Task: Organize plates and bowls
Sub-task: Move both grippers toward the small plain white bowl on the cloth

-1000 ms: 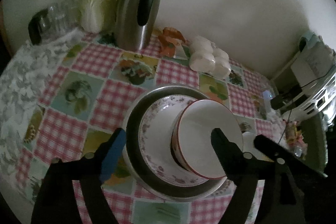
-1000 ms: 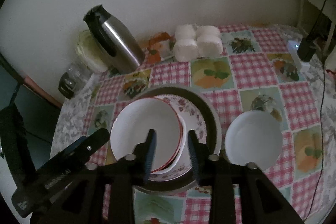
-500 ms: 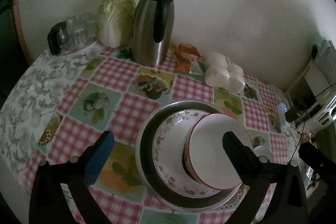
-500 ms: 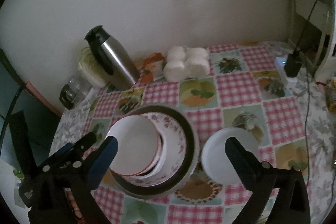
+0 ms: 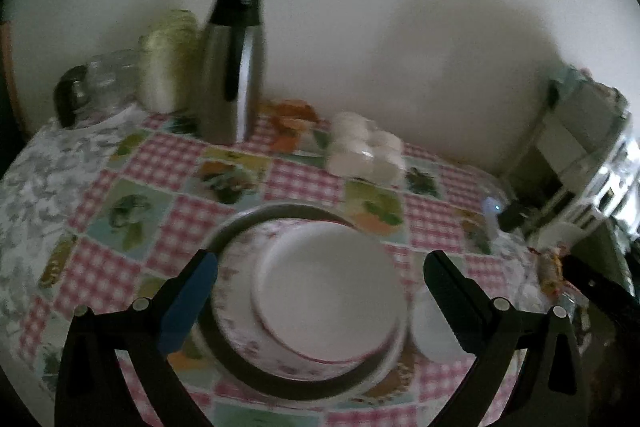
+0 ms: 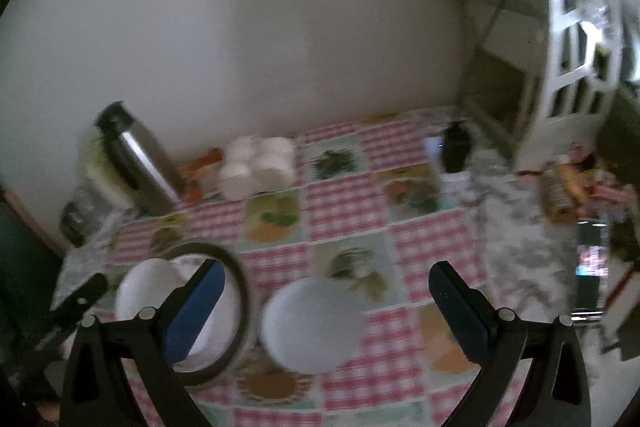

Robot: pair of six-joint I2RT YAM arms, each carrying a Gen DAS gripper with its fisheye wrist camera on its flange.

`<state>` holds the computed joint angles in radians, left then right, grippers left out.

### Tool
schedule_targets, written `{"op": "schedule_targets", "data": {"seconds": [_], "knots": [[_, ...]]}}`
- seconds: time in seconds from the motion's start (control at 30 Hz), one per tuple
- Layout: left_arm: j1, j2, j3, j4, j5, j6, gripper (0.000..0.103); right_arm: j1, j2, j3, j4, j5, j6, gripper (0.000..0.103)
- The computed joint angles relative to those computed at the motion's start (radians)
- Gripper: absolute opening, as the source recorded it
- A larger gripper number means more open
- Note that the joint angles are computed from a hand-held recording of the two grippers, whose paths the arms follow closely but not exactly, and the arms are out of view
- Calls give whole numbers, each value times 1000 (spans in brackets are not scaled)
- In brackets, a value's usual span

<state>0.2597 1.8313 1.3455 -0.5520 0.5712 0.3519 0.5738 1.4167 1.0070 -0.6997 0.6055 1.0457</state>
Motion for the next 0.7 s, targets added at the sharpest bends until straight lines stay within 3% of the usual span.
{"op": "schedule_targets", "data": {"seconds": [0.23,0.5,0.7], "knots": [[-79,-89,-105,-1,-11,34,103,1,-108,-70,-41,44,30,103],[-156,-132,-203,31,-103,-8,103,61,-78,-95,-95,68,107,103],[-186,-156,-256,46,-107,9,102,72,-48,-120,-85,60,141,103]]}}
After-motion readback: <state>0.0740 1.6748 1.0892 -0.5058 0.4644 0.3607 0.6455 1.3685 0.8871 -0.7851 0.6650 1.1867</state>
